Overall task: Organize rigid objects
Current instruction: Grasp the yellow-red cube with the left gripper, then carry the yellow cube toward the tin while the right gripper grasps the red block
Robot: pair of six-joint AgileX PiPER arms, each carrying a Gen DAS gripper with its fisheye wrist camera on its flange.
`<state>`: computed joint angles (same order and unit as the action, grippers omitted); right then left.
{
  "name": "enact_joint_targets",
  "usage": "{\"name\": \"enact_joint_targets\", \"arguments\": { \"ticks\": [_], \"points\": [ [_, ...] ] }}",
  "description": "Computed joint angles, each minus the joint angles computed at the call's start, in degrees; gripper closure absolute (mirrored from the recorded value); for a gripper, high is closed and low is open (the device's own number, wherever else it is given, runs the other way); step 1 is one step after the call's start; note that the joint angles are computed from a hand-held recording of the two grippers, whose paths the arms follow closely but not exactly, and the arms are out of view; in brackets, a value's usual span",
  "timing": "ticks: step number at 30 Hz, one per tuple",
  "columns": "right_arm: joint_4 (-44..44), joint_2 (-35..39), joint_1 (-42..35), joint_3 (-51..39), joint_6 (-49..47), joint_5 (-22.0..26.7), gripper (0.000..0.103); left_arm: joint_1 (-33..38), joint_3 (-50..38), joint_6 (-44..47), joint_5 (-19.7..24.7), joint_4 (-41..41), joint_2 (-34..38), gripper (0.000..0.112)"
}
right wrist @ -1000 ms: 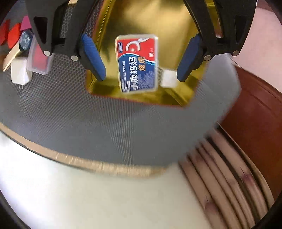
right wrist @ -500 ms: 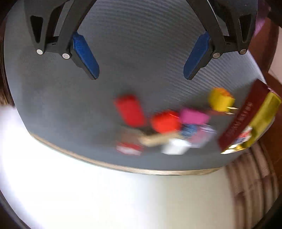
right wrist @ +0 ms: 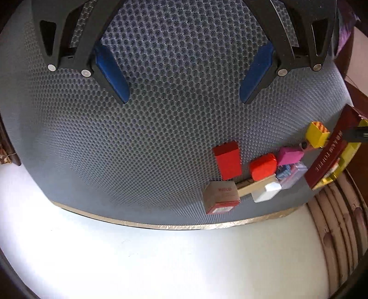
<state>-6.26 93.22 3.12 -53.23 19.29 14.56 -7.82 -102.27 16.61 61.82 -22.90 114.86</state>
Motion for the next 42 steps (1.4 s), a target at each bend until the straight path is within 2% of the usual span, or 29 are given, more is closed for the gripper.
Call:
{"name": "enact_joint_targets", "arguments": {
  "ticks": [5,11,14,16,18,25,28,31,35,37,38,40,42],
  "points": [
    [16.56,0.11,-1.97,0.44,-16.77,-0.72,0.007,-1.41,-4.21,-4.83,0.59,2.35,3.95,0.035],
    [27.06,-1.13,-3.76,2.02,-27.60,-0.61,0.006,-2.97,-4.64,-7.10,-0.74,5.61,4.56,0.035],
    [29.49,-0.76,-3.83,2.18,-29.96,-1.09,0.006,-3.57,-5.63,-7.03,-0.38,6.05,5.64,0.049],
    [31.44,-0.57,-3.89,2.37,-31.88,-1.47,0.006,-3.67,-7.07,-6.79,1.45,5.66,7.07,0.068],
    [33.43,-0.31,-4.00,2.46,-33.73,-1.77,0.005,-3.51,-7.75,-6.70,2.56,4.94,8.14,0.076],
    [32.69,-0.30,-4.12,2.03,-32.89,-0.88,0.005,-3.42,-3.62,-4.60,-1.21,3.60,6.09,0.080],
    [38.98,-0.33,-5.73,-0.19,-39.33,2.81,0.005,-2.62,-1.27,-2.82,-1.16,1.81,4.06,0.082],
    [37.19,-0.38,-5.62,-3.73,-39.07,4.47,0.005,-1.80,1.31,-1.02,-0.99,0.09,1.63,0.082],
    [36.36,3.98,-4.92,-12.05,-41.50,10.19,0.005,-0.56,4.10,1.01,-0.51,-1.90,-1.50,0.082],
    [33.91,7.01,-4.04,-16.62,-41.19,12.57,0.009,-0.07,4.10,1.37,-0.07,-2.24,-2.28,0.082],
    [32.94,8.10,-3.70,-18.29,-41.23,13.55,0.016,0.24,4.03,1.64,0.15,-2.42,-2.62,0.082],
    [26.80,11.54,-2.43,-23.36,-37.53,16.62,0.039,0.91,4.19,2.08,0.70,-2.85,-3.61,0.082],
    [23.49,14.33,-1.95,-27.02,-35.16,19.11,0.041,2.09,4.07,2.62,1.35,-3.48,-4.59,0.082]
  ]
}}
